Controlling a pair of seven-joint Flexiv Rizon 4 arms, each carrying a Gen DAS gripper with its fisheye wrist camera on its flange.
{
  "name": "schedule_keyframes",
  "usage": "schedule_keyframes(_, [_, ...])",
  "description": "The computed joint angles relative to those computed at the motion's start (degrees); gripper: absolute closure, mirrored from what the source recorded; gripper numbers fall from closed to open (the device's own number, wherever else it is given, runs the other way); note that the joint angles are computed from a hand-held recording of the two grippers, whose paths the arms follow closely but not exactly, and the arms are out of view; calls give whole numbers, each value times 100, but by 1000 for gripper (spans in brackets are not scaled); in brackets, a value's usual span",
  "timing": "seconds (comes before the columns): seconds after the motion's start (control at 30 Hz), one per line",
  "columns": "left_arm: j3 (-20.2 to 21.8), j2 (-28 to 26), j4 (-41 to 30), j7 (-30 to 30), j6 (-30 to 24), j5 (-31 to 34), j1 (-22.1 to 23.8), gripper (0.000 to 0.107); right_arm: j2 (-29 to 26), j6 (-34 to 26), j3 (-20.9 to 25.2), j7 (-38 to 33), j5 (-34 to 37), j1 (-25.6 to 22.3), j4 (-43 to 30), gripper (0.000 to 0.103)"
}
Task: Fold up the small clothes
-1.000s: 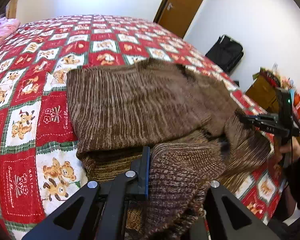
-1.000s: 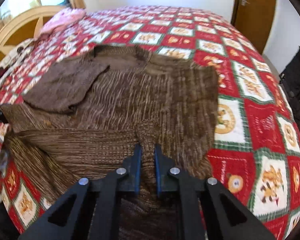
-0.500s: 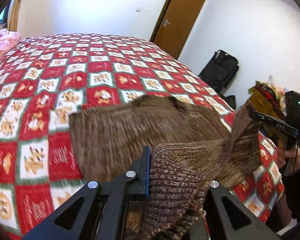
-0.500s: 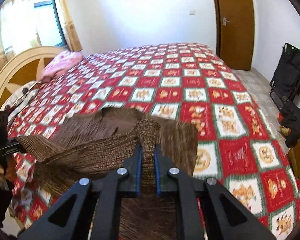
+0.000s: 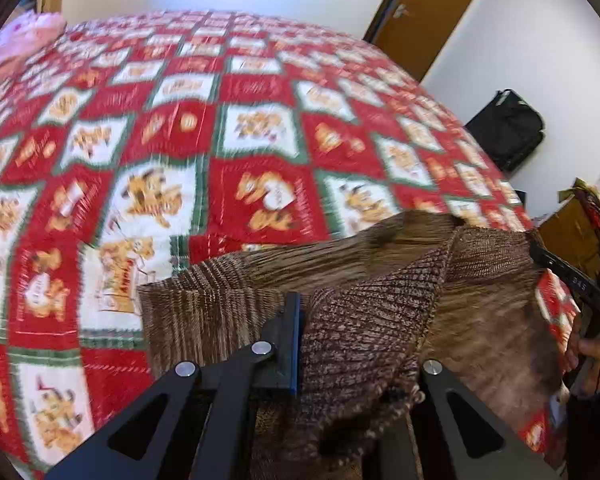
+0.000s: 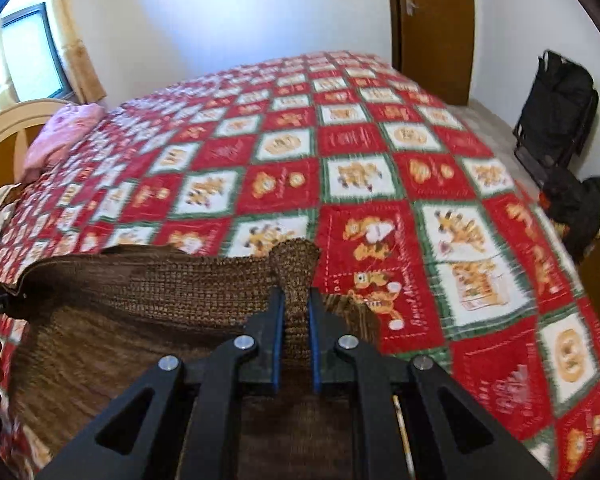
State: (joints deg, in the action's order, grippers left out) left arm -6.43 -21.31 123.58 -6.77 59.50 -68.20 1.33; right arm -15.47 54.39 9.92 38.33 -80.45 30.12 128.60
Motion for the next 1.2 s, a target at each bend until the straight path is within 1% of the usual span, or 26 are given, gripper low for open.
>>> schedule_keyframes(0.07, [-54, -137, -59, 5, 4, -140, 22, 96, -177, -126, -45, -54, -36, 44, -78, 89])
schedule_keyframes(0.1, [-64, -148, -78, 0, -131, -210, 79, 95, -255, -211, -56, -96, -29, 81, -114, 89])
schedule_keyframes(0.17, [14, -162, -164, -255, -567, -26, 206, 90, -347, -320, -57, -207, 98, 126, -147, 89])
schedule_keyframes(0.2, [70, -179, -231, -439, -903, 142, 311, 88, -383, -374, -65, -268, 140, 150, -157, 87])
schedule_keyframes(0.27, [169, -209, -370, -794, -1567, 450, 523, 80, -427, -441, -94, -336, 149, 183, -170, 86])
schedule_keyframes(0.3, [215, -217, -442, -937, -1817, 578, 606, 77, -441, -449, -112, -326, 111, 190, -175, 83])
schedule_keyframes(0.33, [258, -211, -505, -1049, -2043, 660, 698, 72, -448, -470, -118, -331, 98, 197, -173, 81])
schedule_keyframes(0.37, [280, -182, -528, -1081, -2143, 629, 758, 66, -459, -475, -120, -334, 96, 200, -174, 78])
schedule_keyframes(0.4, [284, -157, -547, -1108, -2131, 469, 797, 63, -476, -385, -138, -314, 40, 165, -166, 78])
schedule_keyframes(0.47, [283, -178, -629, -1239, -2206, 104, 901, 54, -500, -257, -162, -257, -30, 114, -155, 78])
schedule_keyframes(0.5, [300, -179, -648, -1354, -2145, -103, 924, 54, -491, -193, -171, -212, -75, 85, -136, 77])
schedule_keyframes(0.53, [337, -130, -607, -1358, -1867, -222, 860, 54, -493, -160, -174, -178, -103, 72, -129, 77])
schedule_keyframes(0.6, [404, 28, -443, -1037, -1123, -190, 638, 54, -495, -116, -182, -79, -182, 51, -114, 76])
schedule_keyframes(0.67, [415, 236, -183, -582, -698, -156, 526, 54, -503, -75, -184, -35, -238, 26, -111, 75])
schedule_keyframes(0.73, [435, 519, 150, -153, -730, -309, 523, 54, -505, -74, -177, -20, -245, 18, -112, 73])
schedule_keyframes(0.77, [465, 691, 337, 75, -791, -428, 515, 54, -510, -84, -173, -28, -237, 21, -119, 70])
schedule_keyframes(0.8, [499, 879, 539, 346, -841, -627, 485, 54, -506, -72, -169, -24, -241, 18, -120, 63])
schedule_keyframes(0.87, [608, 1142, 837, 778, -978, -934, 415, 54, -414, -13, -173, 143, -456, 5, -87, 59])
schedule_keyframes(0.93, [759, 1368, 1088, 1142, -1187, -1016, 383, 54, -125, -377, -77, 424, -651, 122, 20, 57])
schedule_keyframes(1.0, [823, 1518, 1327, 1619, -1223, -1368, 292, 54, 231, -743, 115, 740, -737, 237, 164, 41])
schedule_keyframes(1.07, [849, 1598, 1526, 2008, -1174, -1561, 171, 54, 495, -895, 302, 1021, -821, 311, 296, 35])
schedule_keyframes(1.1, [854, 1635, 1625, 2113, -1063, -1669, 102, 54, 607, -944, 404, 1090, -781, 355, 363, 35])
schedule_keyframes(1.2, [842, 1647, 1778, 2330, -811, -1979, -60, 54, 796, -1246, 730, 1104, -198, 619, 496, 35])
